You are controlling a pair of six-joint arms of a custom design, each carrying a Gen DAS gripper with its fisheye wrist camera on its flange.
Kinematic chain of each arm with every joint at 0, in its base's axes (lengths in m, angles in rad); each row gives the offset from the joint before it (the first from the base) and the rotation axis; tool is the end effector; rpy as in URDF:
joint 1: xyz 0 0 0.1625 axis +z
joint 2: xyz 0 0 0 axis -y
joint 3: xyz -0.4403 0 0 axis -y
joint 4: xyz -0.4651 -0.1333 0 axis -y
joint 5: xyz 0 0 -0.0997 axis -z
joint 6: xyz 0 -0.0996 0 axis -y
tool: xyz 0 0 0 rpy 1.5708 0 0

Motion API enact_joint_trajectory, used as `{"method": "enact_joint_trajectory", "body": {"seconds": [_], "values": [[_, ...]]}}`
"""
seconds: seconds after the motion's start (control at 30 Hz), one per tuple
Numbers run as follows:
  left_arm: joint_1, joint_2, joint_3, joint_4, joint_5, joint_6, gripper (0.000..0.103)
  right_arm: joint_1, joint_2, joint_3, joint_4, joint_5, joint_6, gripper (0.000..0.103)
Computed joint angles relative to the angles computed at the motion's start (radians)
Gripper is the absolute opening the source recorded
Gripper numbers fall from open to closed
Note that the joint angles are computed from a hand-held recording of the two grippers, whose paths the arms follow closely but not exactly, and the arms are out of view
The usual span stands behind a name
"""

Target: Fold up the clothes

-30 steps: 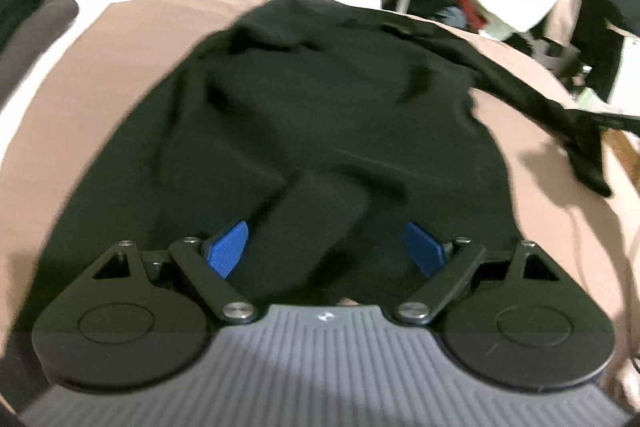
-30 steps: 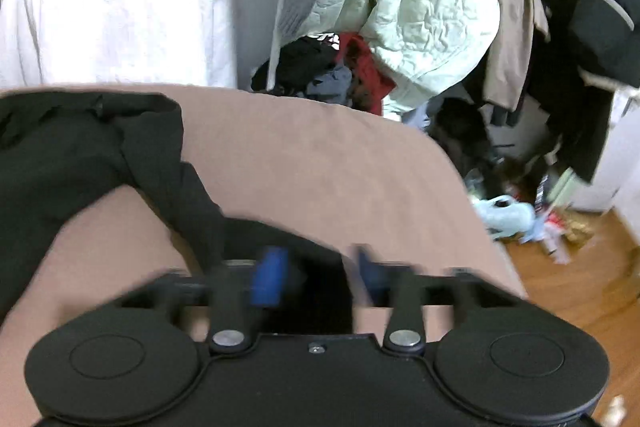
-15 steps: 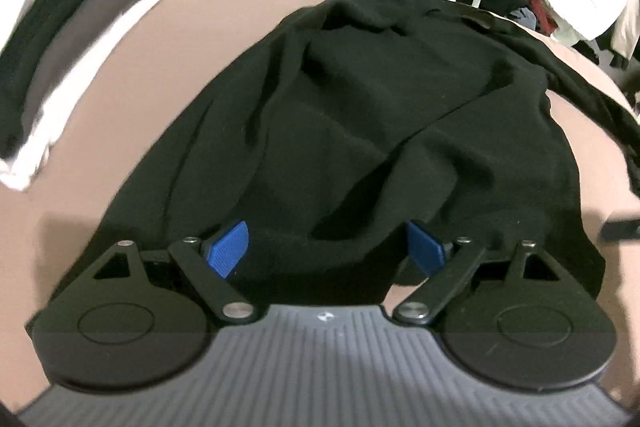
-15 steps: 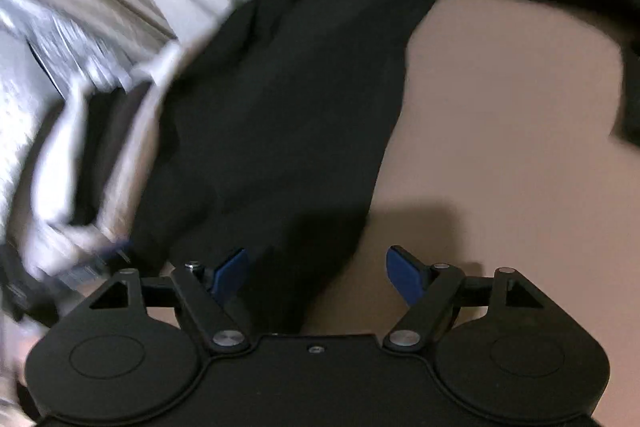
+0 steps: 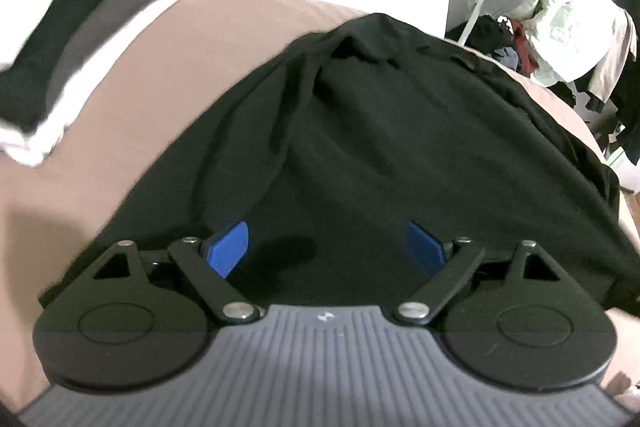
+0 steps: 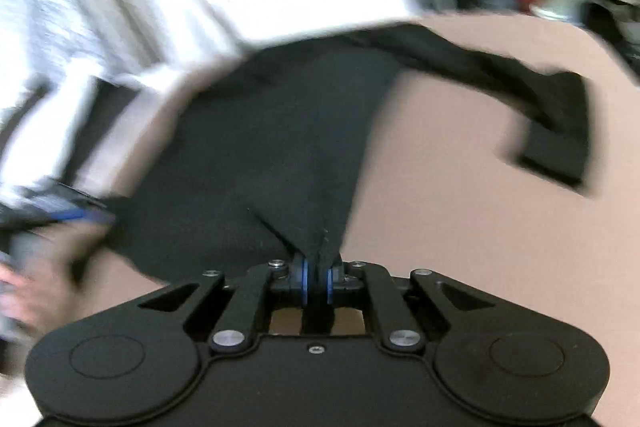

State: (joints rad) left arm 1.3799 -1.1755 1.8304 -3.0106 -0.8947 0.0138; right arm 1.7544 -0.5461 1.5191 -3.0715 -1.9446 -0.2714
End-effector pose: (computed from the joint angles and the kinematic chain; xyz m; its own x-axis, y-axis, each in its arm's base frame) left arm 0.0661 -0.6889 0.3011 -0.8478 -0.2766 -0.4524 0.1459 0.6985 -0.7006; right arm 0.2360 -0.7402 -0.0232 -0.8719 -0.2173 0.4389 -0.4063 0.8213 -0.4005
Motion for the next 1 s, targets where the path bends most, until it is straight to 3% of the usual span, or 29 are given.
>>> {"method": "enact_joint_trajectory", "body": {"seconds": [0.07,0.13,0.33,0.47,0.53,0.67,0.73,0.77,0.8,0.83,0.87,1.0], "values": [[0.017,0.005,-0.012,0.078,-0.037,-0.065,0.088,-0.030,0.036,-0.050,0.119,-0.029,0.161,0.009],[0.022,0.032,-0.033,0.135,0.003,-0.108,0.088,-0.043,0.068,-0.089,0.139,-0.039,0.217,0.010],[0.012,0.065,-0.036,0.121,0.153,-0.178,0.090,-0.008,0.057,-0.049,0.033,-0.066,0.203,0.011],[0.000,0.090,-0.034,0.095,0.261,-0.260,0.095,-0.002,0.056,-0.041,0.031,-0.078,0.232,0.012],[0.010,0.092,-0.038,0.072,0.199,-0.267,0.103,-0.005,0.057,-0.042,0.035,-0.077,0.241,0.012],[0.014,0.129,-0.057,-0.023,0.152,-0.175,0.103,-0.003,0.072,-0.060,0.045,-0.084,0.239,0.013],[0.007,0.163,-0.073,-0.089,0.181,-0.061,0.077,-0.003,0.073,-0.061,0.047,-0.088,0.237,0.013],[0.003,0.182,-0.082,-0.124,0.198,0.002,0.039,-0.002,0.073,-0.061,0.047,-0.088,0.233,0.013],[-0.006,0.201,-0.090,-0.155,0.232,0.072,0.014,-0.001,0.074,-0.061,0.045,-0.091,0.225,0.013],[-0.017,0.210,-0.085,-0.198,0.261,0.146,0.007,0.002,0.074,-0.060,0.040,-0.096,0.206,0.013],[-0.029,0.210,-0.077,-0.229,0.274,0.187,0.007,0.006,0.076,-0.059,0.034,-0.102,0.185,0.013],[-0.065,0.158,-0.035,-0.273,0.263,0.226,0.006,0.029,0.058,-0.017,-0.020,-0.093,0.091,0.012]]}}
